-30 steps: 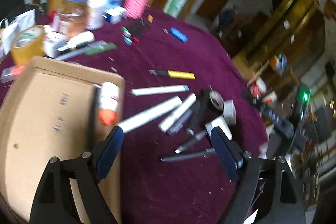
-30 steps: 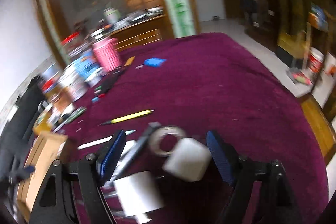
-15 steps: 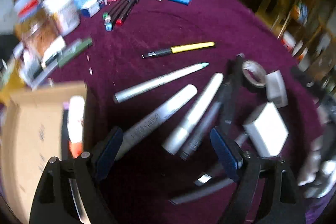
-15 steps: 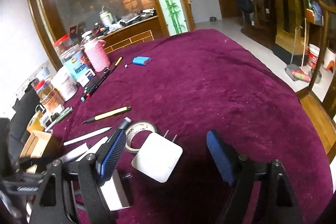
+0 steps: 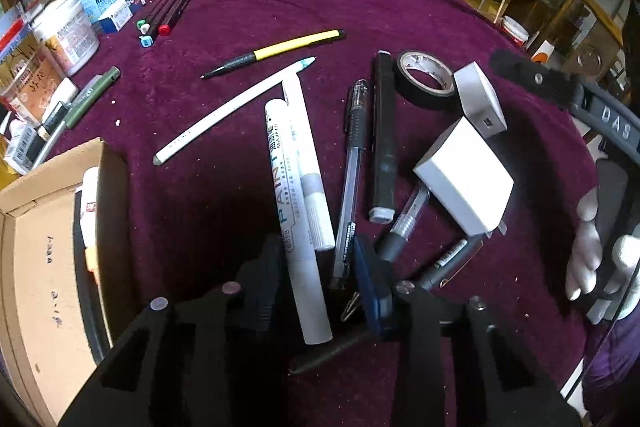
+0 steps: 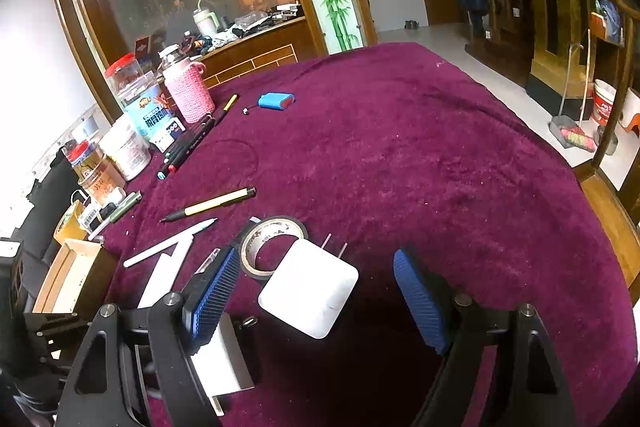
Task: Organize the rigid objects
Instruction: 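Return the left gripper to the pens and grasp a white paint marker, then carry the white paint marker to the box while the right gripper grasps a white pen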
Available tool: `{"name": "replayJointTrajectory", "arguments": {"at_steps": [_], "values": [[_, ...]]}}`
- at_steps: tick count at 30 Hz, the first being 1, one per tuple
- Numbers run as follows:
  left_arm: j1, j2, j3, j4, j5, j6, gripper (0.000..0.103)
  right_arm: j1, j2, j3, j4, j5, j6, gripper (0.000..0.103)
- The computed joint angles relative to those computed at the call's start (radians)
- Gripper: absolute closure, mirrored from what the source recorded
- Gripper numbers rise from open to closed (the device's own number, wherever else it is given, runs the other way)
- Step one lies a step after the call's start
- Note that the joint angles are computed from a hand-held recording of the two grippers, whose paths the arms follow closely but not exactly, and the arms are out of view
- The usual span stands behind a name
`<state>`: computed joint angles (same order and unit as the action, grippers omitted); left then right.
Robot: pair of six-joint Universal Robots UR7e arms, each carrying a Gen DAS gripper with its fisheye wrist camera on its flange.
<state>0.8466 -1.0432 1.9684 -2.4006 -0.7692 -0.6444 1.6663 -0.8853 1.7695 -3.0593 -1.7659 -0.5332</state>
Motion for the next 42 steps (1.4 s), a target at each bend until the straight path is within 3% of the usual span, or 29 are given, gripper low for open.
{"name": "replayJointTrajectory", "arguments": {"at_steps": [11,14,21,23,27,31,32,34,38,42], "values": [[0.036,-0.114,0.123,-0.217,-0.104,-0.060,0.070,-0.002,0.008,-0.019,0.044,-0.018,0.016,0.020],[0.042,-0.107,0.114,-0.254,-0.095,-0.063,0.069,-0.001,0.009,-0.017,0.036,-0.023,0.011,0.020],[0.037,-0.022,-0.004,0.005,0.080,-0.116,0.072,0.001,0.016,-0.026,0.050,-0.039,0.013,0.020],[0.034,-0.003,-0.029,0.060,0.116,-0.124,0.077,0.001,0.016,-0.024,0.046,-0.039,0.011,0.020],[0.030,0.021,-0.056,0.120,0.157,-0.134,0.077,0.001,0.015,-0.023,0.048,-0.036,0.011,0.020],[0.013,0.064,-0.102,0.246,0.243,-0.165,0.077,0.003,0.017,-0.019,0.030,-0.047,0.000,0.020],[0.011,0.068,-0.105,0.254,0.250,-0.166,0.081,0.003,0.019,-0.020,0.023,-0.049,-0.002,0.020],[0.015,0.060,-0.086,0.169,0.223,-0.121,0.089,0.003,0.022,-0.021,0.008,-0.058,-0.003,0.020],[0.010,0.013,0.007,-0.101,0.143,-0.049,0.089,-0.001,0.025,-0.028,0.001,-0.064,0.008,0.020],[-0.047,-0.040,0.105,-0.284,0.127,-0.013,0.089,-0.004,0.026,-0.033,0.007,-0.065,0.011,0.020]]}}
